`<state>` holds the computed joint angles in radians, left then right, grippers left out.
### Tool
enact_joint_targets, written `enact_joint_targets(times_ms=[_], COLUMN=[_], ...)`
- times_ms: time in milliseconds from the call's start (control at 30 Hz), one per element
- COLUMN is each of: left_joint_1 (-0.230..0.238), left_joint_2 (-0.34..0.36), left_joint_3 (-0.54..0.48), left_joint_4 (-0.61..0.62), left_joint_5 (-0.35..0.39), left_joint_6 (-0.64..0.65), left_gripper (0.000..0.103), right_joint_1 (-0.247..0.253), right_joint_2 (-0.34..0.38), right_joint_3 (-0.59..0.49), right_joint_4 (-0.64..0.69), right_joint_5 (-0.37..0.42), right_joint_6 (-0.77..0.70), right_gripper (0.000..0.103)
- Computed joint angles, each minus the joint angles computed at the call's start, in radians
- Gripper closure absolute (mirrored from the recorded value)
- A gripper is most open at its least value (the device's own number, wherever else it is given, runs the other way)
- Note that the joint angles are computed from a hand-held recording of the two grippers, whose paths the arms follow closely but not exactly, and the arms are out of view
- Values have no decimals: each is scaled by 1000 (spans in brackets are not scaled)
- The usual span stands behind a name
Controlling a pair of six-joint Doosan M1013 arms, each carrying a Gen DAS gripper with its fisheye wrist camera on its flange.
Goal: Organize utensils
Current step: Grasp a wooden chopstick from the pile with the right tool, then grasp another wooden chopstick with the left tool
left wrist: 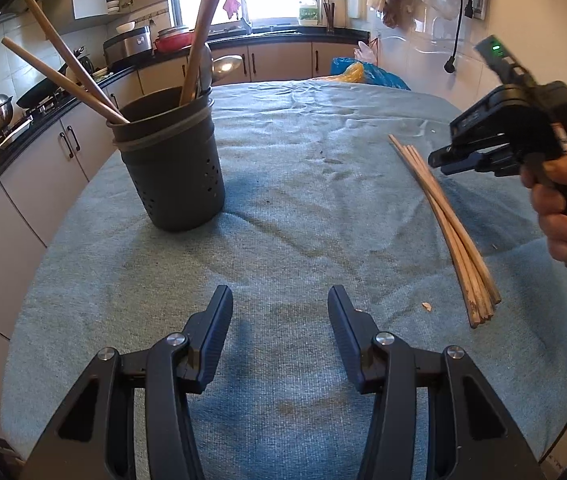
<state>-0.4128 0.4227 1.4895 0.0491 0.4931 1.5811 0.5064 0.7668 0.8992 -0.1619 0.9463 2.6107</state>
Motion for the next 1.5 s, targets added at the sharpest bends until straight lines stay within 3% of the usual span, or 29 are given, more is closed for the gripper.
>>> enact_joint_targets(times_ms=[233,433,467,600,867,1100,1267,1467,1500], left_joint_1=[7,8,7,4,1,7,4,-20,-24], left_joint_2=[0,4,5,13,98,260,345,424,437], left_joint_3=[0,-10,-14,-42,-214,-483,-624,-759,-780], left_joint_4=[-32,-56,-60,-114,-273,-358,-400,-327,-316], left_joint_5=[0,15,20,60,284,534,626,691,701], left_joint_6=[27,51,57,120,176,-27,-164,-311,-327], left_gripper=[55,55,55,55,55,55,55,56,61], right_joint_1=[-4,8,9,2,-9,-14,-17,-23,-24], right_joint_2=[38,116,125,105,-28,-103,-127,-149,-154], right_joint_3=[-65,-219,-236,-206,36,177,226,269,276], right_joint_4=[-6,-58,-60,-57,-95,-79,-69,-46,-43], right_joint_5=[75,251,271,300,198,47,-22,-81,-87], right_joint_6=[-22,-91,-107,-125,-57,-31,-30,-48,-48], right_gripper=[89,90,95,96,96,96,96,96,96])
